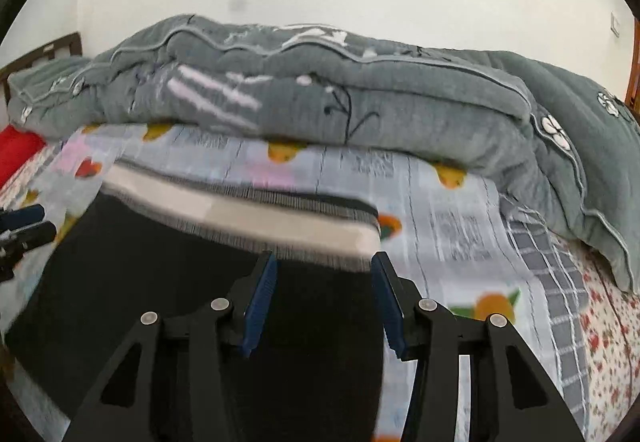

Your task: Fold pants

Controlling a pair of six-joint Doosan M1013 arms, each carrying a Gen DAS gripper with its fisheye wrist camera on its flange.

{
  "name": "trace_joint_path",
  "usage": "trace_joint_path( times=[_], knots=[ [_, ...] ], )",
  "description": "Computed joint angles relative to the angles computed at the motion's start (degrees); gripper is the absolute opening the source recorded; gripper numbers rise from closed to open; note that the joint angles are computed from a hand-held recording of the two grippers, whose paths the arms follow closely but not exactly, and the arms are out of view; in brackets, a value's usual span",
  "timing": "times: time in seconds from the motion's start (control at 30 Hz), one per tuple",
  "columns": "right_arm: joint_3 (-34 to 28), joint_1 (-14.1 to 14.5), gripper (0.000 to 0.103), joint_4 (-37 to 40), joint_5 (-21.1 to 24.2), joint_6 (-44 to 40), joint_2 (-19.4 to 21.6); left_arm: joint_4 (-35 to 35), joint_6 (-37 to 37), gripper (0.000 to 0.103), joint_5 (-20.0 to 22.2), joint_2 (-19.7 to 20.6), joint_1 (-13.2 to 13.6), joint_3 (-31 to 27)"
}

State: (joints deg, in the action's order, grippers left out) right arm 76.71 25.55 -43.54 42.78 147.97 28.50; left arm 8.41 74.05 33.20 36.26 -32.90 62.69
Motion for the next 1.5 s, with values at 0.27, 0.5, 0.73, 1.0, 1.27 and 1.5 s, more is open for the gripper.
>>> trace_joint_path(
  times=[0.27,0.5,0.73,1.0,1.27,1.5],
  knots=[
    [-4.54,-2.8,0.047,6.67,1.28,-5.65,4.36,1.57,1.78,0.061,12.01,9.69,-0.26,-15.25],
    [-4.93,-3.76,0.047,9.75,0.57,-6.47,4.79,-0.86,3.42,0.063,11.65,10.35,-0.04,-15.58],
    [-5.41,-3.24,0.047,8.78,2.44,-6.49,4.79,0.75,2.09,0.064,12.97,9.23,-0.43,-14.4],
    [2.02,0.3,0.047,4.53,4.07,-2.56,-0.57,7.06,-3.49,0.064,8.34,0.36,-2.56,0.19],
    [11.65,2.64,0.047,8.01,3.26,-0.01,-8.18,4.99,-8.13,0.064,3.78,-8.36,-3.81,11.92],
    [16.16,6.54,0.047,1.13,5.74,10.0,-14.5,13.08,-18.48,0.068,0.52,-15.87,-7.06,19.6]
  ],
)
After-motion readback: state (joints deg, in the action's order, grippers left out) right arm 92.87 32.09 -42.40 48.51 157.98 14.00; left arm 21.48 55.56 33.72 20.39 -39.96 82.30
